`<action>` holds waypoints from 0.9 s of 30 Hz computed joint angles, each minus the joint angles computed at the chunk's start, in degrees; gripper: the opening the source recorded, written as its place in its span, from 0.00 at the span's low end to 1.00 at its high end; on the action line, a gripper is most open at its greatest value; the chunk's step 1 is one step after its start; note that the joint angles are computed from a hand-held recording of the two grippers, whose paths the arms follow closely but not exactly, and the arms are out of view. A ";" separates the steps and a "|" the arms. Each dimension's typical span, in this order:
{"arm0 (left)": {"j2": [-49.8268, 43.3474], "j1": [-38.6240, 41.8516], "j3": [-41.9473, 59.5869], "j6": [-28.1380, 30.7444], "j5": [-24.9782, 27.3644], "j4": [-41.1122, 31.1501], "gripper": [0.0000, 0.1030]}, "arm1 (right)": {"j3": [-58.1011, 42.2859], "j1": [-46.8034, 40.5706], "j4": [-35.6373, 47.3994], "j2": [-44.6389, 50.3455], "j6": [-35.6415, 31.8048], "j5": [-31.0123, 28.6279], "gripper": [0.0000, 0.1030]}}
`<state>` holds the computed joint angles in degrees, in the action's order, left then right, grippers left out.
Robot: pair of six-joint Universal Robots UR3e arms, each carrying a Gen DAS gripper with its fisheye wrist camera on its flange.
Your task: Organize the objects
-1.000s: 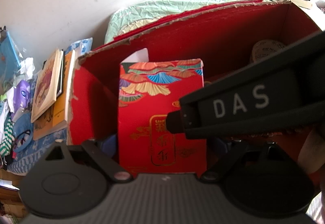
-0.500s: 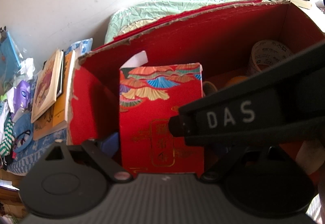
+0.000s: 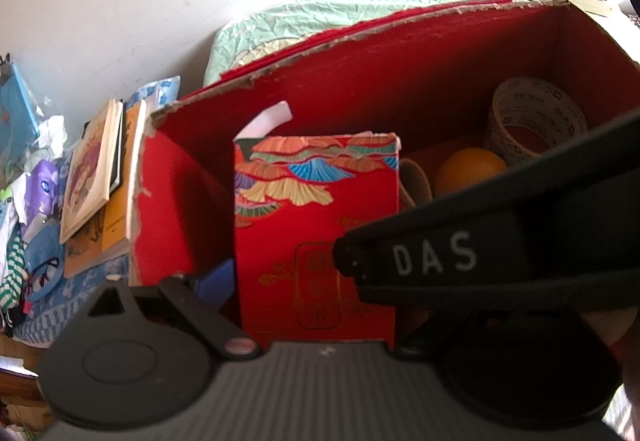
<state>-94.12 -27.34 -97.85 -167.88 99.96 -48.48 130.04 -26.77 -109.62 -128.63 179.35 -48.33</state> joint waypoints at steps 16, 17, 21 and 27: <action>0.56 0.15 -0.71 0.11 0.00 0.22 0.91 | -0.53 0.79 0.27 -0.08 -0.22 -1.24 0.23; 0.47 0.07 -0.66 0.06 0.08 0.26 0.91 | -0.49 0.80 0.15 -0.03 -0.23 -1.25 0.23; 0.24 -0.13 -0.48 -0.14 0.19 0.36 0.91 | -0.40 1.05 -0.37 0.14 0.27 -1.33 0.23; 0.49 -0.09 -0.85 -0.06 0.16 0.58 0.92 | -0.23 1.01 -0.76 -0.26 1.16 -1.43 0.23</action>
